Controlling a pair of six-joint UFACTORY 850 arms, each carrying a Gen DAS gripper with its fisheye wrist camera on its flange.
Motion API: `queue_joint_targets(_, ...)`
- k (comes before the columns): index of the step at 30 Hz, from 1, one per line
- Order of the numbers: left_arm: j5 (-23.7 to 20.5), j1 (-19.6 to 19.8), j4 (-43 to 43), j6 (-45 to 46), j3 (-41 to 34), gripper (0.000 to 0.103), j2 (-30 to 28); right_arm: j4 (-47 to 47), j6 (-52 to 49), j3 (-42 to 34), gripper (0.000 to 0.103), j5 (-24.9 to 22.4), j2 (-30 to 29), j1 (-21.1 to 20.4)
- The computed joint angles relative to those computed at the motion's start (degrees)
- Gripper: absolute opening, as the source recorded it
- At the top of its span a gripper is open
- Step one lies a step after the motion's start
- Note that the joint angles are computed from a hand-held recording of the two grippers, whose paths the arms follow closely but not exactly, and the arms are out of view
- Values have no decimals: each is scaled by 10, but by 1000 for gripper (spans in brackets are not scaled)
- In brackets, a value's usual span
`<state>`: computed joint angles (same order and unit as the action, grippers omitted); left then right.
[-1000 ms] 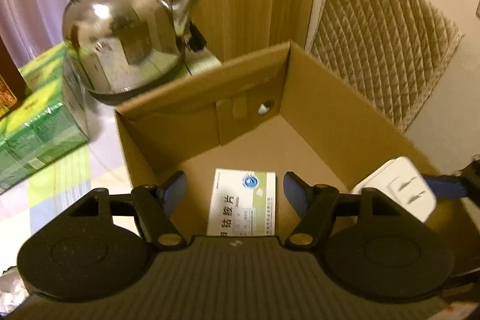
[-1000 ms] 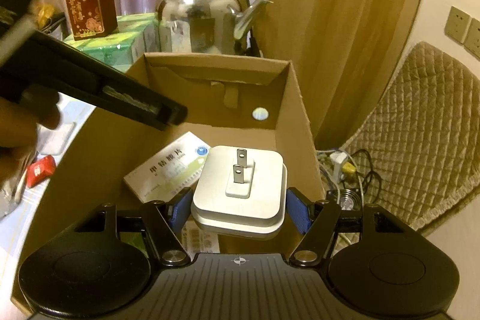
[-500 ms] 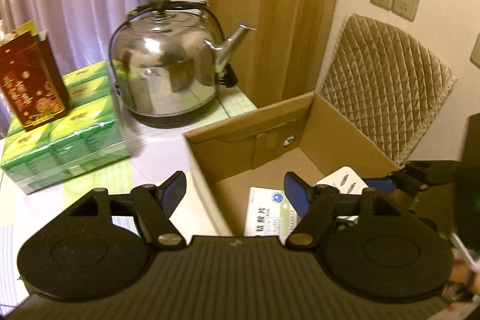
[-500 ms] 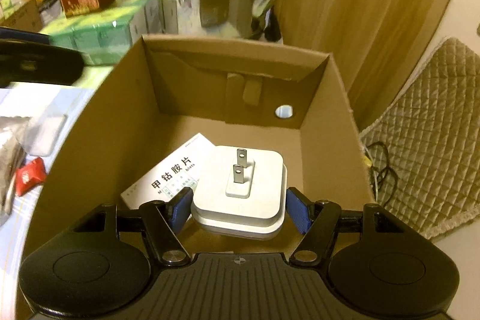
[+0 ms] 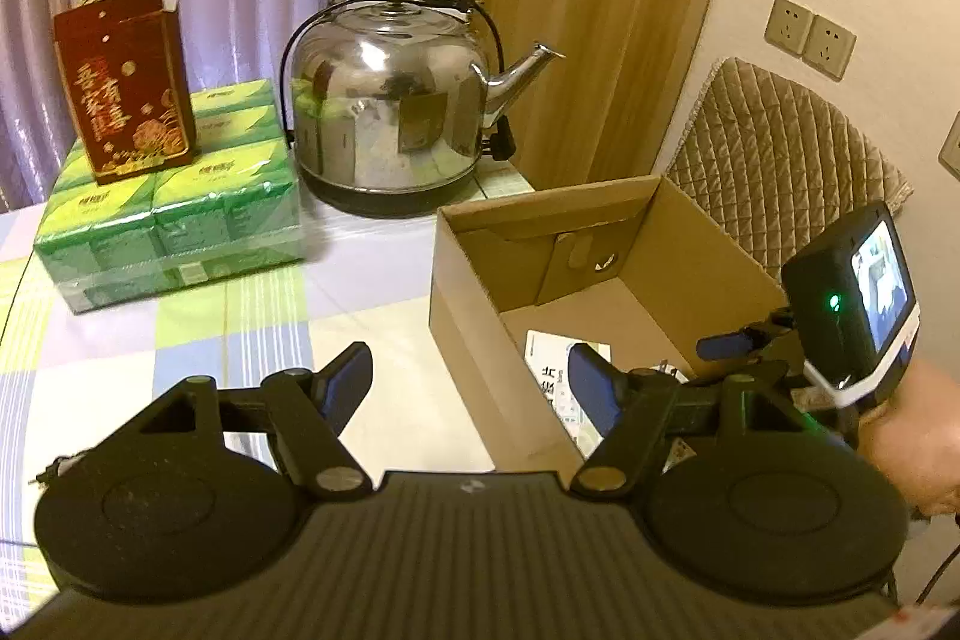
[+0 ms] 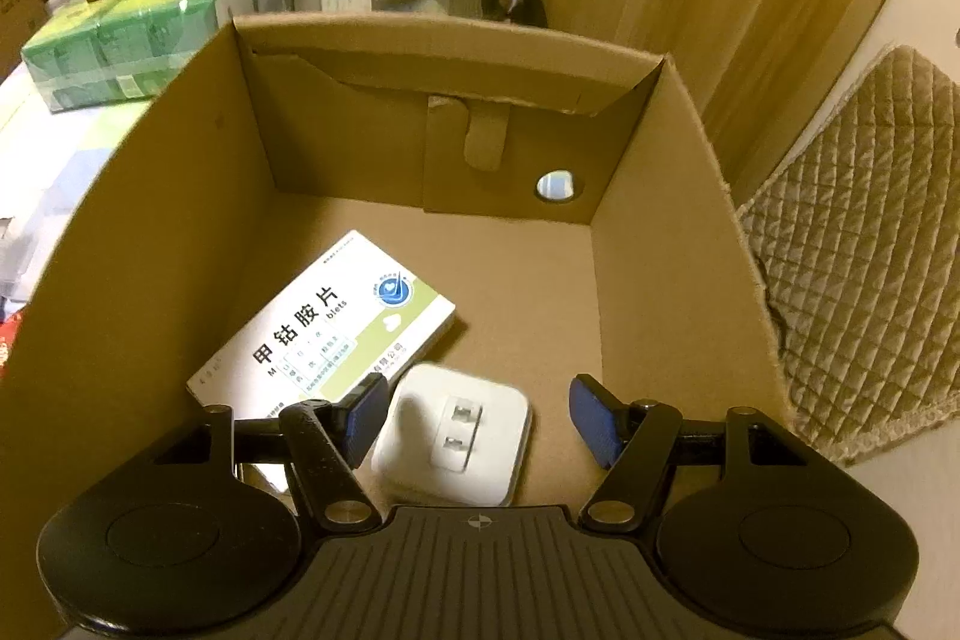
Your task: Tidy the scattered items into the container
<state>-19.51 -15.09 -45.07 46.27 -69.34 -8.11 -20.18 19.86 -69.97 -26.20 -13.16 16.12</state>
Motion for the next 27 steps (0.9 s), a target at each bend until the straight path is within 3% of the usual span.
queue_joint_targets(8, 2, 16, -18, 6, 54, 68, 40, -8, 26, 42, 65, 19, 73, 9)
queue_joint_targets(13, 1, 30, -16, -2, 106, 68, 90, -21, 69, 88, 75, 41, 152, 31)
queue_joint_targets(21, 0, 51, 78, -96, 196, 72, 192, -63, 194, 163, 96, 62, 270, 110)
queue_joint_targets(27, -27, 78, 126, -135, 253, 83, 266, -113, 327, 209, 101, 46, 326, 187)
